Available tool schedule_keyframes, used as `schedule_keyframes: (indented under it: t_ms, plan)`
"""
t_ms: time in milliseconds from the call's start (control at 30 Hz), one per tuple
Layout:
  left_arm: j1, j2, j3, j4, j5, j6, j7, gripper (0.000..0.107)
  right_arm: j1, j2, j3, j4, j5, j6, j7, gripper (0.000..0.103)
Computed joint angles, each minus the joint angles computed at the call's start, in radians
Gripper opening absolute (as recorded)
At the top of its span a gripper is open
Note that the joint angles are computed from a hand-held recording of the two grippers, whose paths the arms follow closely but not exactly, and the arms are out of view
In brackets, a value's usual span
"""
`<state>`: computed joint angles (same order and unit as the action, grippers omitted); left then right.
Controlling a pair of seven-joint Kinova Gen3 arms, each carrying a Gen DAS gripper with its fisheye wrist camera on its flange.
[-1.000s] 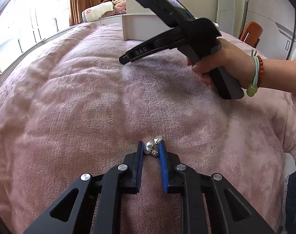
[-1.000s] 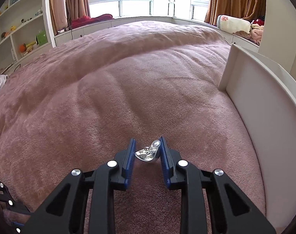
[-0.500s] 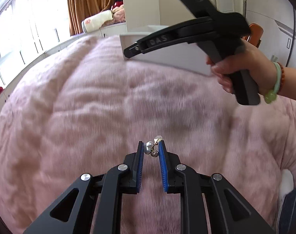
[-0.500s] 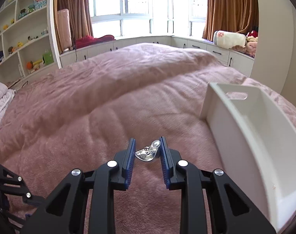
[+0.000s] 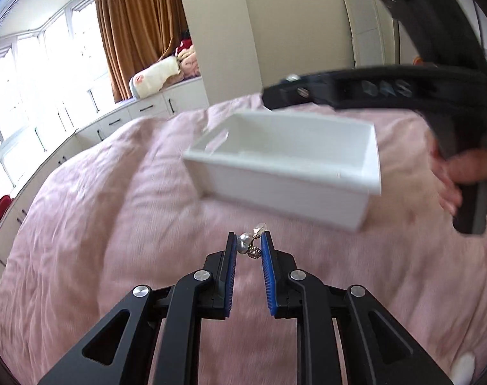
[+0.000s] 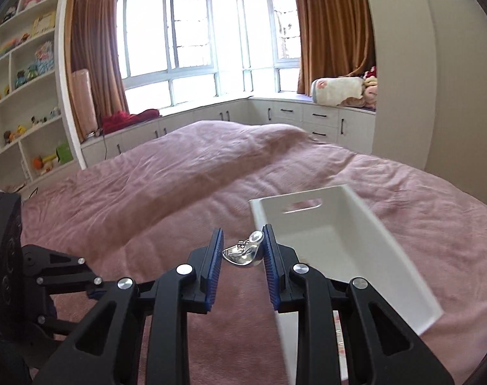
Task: Organize jewelry
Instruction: 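Carry both silver pieces over the white tray and open both tools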
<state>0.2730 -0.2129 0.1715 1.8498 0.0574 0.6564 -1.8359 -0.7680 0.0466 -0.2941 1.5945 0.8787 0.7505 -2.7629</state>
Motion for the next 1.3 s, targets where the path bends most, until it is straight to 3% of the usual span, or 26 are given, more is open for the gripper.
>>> schedule_keyframes:
  t_ms: [233, 467, 667, 900, 1133, 1200, 1267, 1300]
  plan:
    - [0.036, 0.179, 0.093, -0.239, -0.114, 0.035, 0.216, 0.02, 0.095, -0.086, -0.005, 0.067, -0.071, 0.012, 0.047, 0.025]
    - [0.155, 0.351, 0.062, -0.47, -0.158, 0.115, 0.358, 0.02, 0.203, -0.136, -0.025, 0.161, -0.153, -0.032, 0.054, 0.025]
    - [0.248, 0.481, 0.014, -0.632, -0.205, 0.233, 0.463, 0.02, 0.261, -0.143, -0.02, 0.215, -0.208, -0.08, 0.044, 0.025]
    - [0.279, 0.55, -0.034, -0.689, -0.231, 0.301, 0.539, 0.02, 0.301, -0.15, -0.031, 0.241, -0.269, -0.126, 0.052, 0.025]
    - [0.273, 0.52, -0.033, -0.639, -0.235, 0.248, 0.537, 0.021, 0.295, -0.132, -0.044, 0.216, -0.258, -0.107, 0.05, 0.027]
    - [0.282, 0.522, -0.033, -0.647, -0.253, 0.263, 0.529, 0.026, 0.287, -0.131, -0.041, 0.21, -0.246, -0.102, 0.04, 0.038]
    - [0.294, 0.51, -0.034, -0.635, -0.276, 0.251, 0.528, 0.062, 0.285, -0.137, -0.05, 0.214, -0.206, -0.104, -0.004, 0.065]
    - [0.295, 0.501, -0.033, -0.621, -0.278, 0.231, 0.53, 0.064, 0.284, -0.14, -0.051, 0.216, -0.195, -0.108, -0.013, 0.066]
